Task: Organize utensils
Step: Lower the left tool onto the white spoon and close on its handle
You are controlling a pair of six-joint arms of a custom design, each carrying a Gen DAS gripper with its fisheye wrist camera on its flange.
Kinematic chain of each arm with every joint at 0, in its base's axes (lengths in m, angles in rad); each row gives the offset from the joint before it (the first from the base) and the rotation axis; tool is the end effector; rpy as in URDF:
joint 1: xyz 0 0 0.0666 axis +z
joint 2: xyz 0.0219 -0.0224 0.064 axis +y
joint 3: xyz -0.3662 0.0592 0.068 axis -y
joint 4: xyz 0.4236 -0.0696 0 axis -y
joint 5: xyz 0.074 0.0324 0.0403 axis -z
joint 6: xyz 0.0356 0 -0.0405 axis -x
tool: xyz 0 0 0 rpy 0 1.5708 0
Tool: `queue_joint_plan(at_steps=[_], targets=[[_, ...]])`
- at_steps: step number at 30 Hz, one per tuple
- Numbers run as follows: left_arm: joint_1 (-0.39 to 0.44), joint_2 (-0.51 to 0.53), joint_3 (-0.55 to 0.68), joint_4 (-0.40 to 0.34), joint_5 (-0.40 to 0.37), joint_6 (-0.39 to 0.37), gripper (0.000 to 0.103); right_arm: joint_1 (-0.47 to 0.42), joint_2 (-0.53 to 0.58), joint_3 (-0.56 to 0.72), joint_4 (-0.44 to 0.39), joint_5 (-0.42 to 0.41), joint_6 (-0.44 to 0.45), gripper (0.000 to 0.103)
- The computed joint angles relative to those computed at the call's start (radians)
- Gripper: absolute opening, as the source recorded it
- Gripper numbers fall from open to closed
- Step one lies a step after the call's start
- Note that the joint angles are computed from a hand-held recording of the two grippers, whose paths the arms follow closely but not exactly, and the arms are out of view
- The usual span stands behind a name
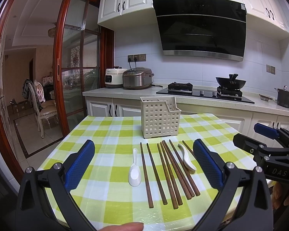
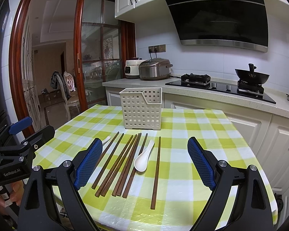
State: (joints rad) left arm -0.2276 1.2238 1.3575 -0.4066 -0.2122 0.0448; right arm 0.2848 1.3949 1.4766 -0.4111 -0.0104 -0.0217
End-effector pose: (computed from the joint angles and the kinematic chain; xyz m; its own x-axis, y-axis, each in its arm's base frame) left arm 0.4749 -0.1027 0.5250 -0.2633 0.0161 -0.9646 0.0112 0.9998 0.0136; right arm 0.5284 0.1547 0.5020 -0.3167 -0.0701 -0.9459 -0.2836 0.9586 0.0239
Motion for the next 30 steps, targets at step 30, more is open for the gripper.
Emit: queue_joint_plan(at_steps=[30], targets=[[0.149,0.447,0.492,-0.547,0.188,0.076,0.098,-0.045,0.532,0.699,-0.607,-0.188,-0.101,0.063]])
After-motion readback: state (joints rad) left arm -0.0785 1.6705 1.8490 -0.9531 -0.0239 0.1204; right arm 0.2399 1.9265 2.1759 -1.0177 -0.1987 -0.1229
